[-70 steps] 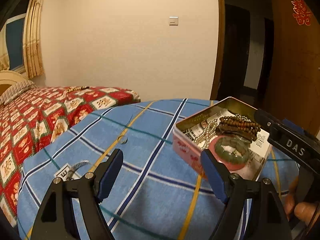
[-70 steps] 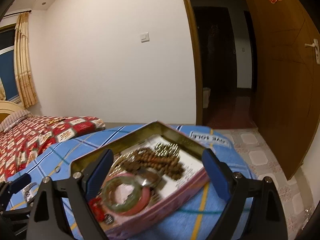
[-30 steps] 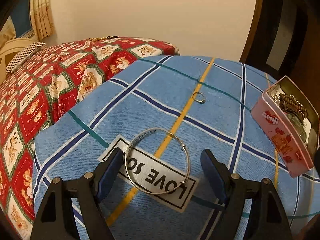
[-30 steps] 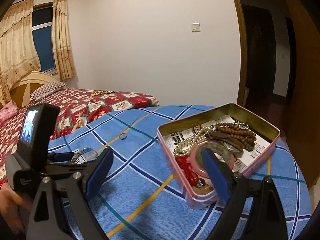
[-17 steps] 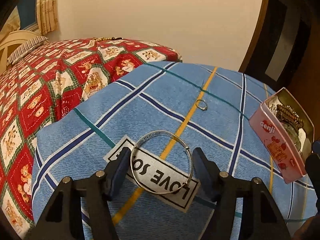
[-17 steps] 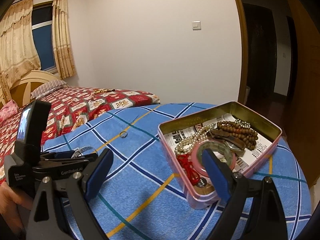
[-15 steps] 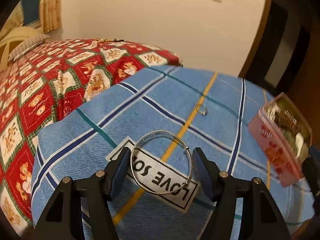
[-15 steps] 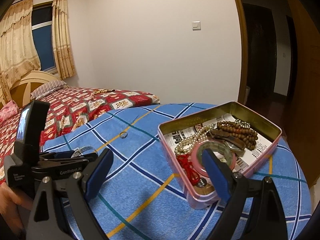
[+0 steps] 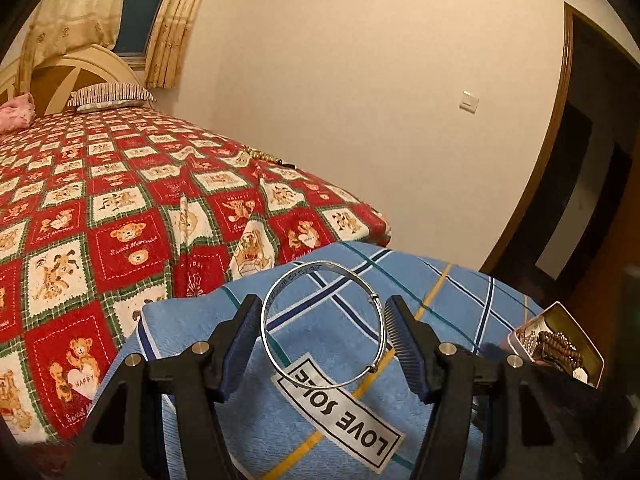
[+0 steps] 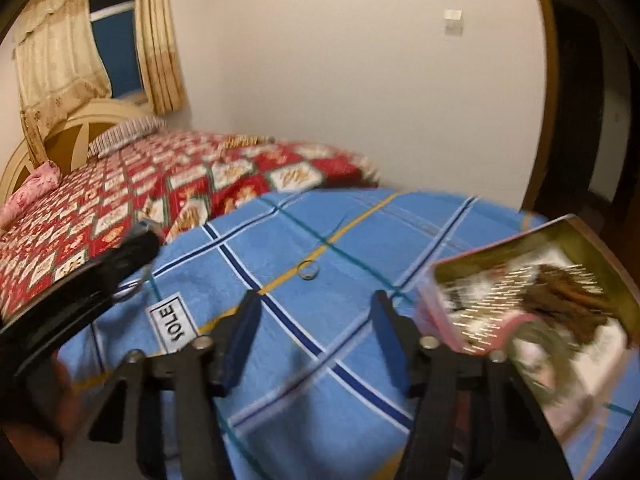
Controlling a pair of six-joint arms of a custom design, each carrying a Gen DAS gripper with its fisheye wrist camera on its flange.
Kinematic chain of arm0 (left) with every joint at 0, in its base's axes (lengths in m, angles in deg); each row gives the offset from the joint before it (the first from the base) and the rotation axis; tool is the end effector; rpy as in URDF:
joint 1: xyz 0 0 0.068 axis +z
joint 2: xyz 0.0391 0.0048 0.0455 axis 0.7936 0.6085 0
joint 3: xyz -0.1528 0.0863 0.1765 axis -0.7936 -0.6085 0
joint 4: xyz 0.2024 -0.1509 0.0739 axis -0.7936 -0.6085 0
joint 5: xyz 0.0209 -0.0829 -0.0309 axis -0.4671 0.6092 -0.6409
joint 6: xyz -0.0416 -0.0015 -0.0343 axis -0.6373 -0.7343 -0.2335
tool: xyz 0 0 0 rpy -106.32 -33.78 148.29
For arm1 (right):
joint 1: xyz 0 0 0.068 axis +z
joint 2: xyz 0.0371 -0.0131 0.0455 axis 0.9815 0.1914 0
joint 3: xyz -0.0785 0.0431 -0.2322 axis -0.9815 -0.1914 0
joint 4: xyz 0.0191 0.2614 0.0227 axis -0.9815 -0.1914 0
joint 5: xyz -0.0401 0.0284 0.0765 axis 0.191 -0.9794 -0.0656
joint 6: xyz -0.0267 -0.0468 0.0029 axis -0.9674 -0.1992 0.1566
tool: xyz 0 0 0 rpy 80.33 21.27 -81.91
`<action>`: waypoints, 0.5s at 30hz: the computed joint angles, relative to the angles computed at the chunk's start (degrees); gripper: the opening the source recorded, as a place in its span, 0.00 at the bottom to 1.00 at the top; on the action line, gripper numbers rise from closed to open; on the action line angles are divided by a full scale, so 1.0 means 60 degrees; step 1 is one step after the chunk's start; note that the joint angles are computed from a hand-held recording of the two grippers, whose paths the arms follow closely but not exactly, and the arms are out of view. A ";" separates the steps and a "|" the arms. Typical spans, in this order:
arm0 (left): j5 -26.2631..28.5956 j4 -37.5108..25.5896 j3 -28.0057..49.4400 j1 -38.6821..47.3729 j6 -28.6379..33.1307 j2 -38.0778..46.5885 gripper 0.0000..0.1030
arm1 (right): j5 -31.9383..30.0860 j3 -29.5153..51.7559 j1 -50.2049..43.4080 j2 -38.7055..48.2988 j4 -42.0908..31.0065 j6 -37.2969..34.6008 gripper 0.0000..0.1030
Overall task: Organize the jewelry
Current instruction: 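Grasp the silver bangle with the left tool while the right tool grasps the small ring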
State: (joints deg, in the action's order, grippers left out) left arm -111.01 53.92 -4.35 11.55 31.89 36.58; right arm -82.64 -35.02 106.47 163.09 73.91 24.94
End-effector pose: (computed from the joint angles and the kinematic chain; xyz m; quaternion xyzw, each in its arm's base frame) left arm 0.2477 -0.1854 0.1866 -0.1714 0.8404 -0.0656 0.5100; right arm 0.2896 0.1519 0.1847 -0.1646 0.8834 0.1433 0.4148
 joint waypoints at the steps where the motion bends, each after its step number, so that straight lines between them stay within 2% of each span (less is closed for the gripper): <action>1: -0.0052 0.0021 -0.0029 -0.0022 -0.0023 -0.0024 0.62 | -0.0379 0.0571 -0.0113 0.0590 -0.0244 0.0096 0.45; 4: -0.0026 -0.0012 -0.0038 0.0016 -0.0112 -0.0019 0.62 | -0.0682 0.1992 -0.0184 0.1870 -0.0968 0.0029 0.43; 6: 0.0172 -0.0017 -0.0023 0.0129 -0.0152 0.0022 0.62 | -0.0764 0.2604 -0.0204 0.2370 -0.1329 -0.0031 0.39; 9: 0.0288 -0.0059 -0.0020 0.0196 -0.0247 0.0037 0.62 | -0.0840 0.3472 -0.0213 0.3071 -0.2056 -0.0109 0.37; 15: 0.0436 -0.0013 -0.0004 0.0241 -0.0238 0.0099 0.62 | -0.0568 0.3803 -0.0127 0.3303 -0.2361 -0.0405 0.35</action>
State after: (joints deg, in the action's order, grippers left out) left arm -108.40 53.84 -4.38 13.00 30.47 37.17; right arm -86.05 -12.21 105.71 182.91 59.74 22.51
